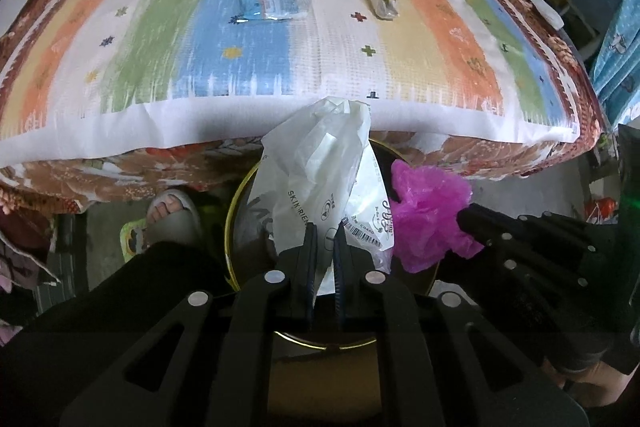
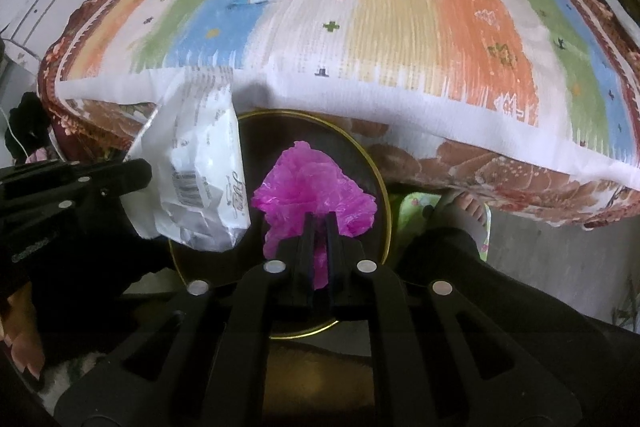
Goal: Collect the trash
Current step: 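Carry both held items over the bin and open both tools, then move both open tools back toward the clear wrapper on the bed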
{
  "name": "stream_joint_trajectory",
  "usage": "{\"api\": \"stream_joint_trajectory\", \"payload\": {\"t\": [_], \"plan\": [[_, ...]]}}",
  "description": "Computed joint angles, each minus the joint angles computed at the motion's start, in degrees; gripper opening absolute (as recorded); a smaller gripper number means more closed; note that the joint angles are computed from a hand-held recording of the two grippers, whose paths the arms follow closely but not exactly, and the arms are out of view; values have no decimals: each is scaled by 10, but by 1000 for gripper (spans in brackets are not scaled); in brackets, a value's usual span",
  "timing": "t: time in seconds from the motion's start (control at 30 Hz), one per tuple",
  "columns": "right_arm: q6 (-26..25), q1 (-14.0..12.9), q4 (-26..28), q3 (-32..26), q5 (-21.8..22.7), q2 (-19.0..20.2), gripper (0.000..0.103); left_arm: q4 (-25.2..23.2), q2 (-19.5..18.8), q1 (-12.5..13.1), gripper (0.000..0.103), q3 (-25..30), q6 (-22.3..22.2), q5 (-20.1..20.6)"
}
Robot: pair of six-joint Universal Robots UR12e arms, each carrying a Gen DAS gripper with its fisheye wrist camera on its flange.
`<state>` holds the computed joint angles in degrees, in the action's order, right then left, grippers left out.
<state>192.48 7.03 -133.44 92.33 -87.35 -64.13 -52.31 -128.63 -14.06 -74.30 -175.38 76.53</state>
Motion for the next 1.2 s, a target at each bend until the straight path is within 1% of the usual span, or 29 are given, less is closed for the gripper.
{"api": "stream_joint_trajectory", "payload": {"t": [0.03,0.07,0.1,0.2,0.27,0.4,0.43,0.47,0.53,0.6,0.67,0.73,0.8,0.9,0.97,1.07,1.13,1.2], "plan": [[6,-1,1,1,4,0,18,-4,-1,1,32,2,-4,-4],[11,-3,0,2,8,0,27,-5,-2,3,45,3,-10,-9],[16,-4,-2,3,13,-1,30,2,-1,4,53,1,-15,-14],[19,-5,-13,5,14,-3,34,18,1,7,52,-2,-28,-21],[16,-5,-19,6,16,-3,39,20,1,8,52,-1,-35,-24],[12,-4,-30,6,17,-4,40,31,1,10,53,-2,-45,-30],[12,-5,-32,7,19,-4,42,34,2,11,54,-3,-47,-32],[13,-6,-36,7,21,-4,45,38,2,12,54,-3,-51,-33],[17,-7,-48,9,22,-6,47,47,2,13,63,-4,-60,-33],[18,-8,-59,10,19,-7,49,59,3,16,66,-5,-73,-32],[18,-9,-74,10,20,-9,55,70,3,19,70,-5,-88,-36],[11,-9,-86,9,16,-10,57,75,1,21,78,-1,-99,-33],[-2,-8,-97,6,7,-9,58,71,-3,22,80,10,-97,-30],[-34,-4,-100,-10,-11,-4,60,60,-10,24,84,31,-86,-28],[-44,-5,-108,-17,-21,-2,65,62,-15,26,87,41,-92,-19],[-54,-8,-116,-31,-19,3,71,60,-24,31,92,58,-103,-26],[-68,-9,-119,-43,-27,9,75,56,-30,31,97,70,-105,-17],[-85,-10,-129,-57,-40,16,78,53,-38,30,97,84,-109,-6]]}}
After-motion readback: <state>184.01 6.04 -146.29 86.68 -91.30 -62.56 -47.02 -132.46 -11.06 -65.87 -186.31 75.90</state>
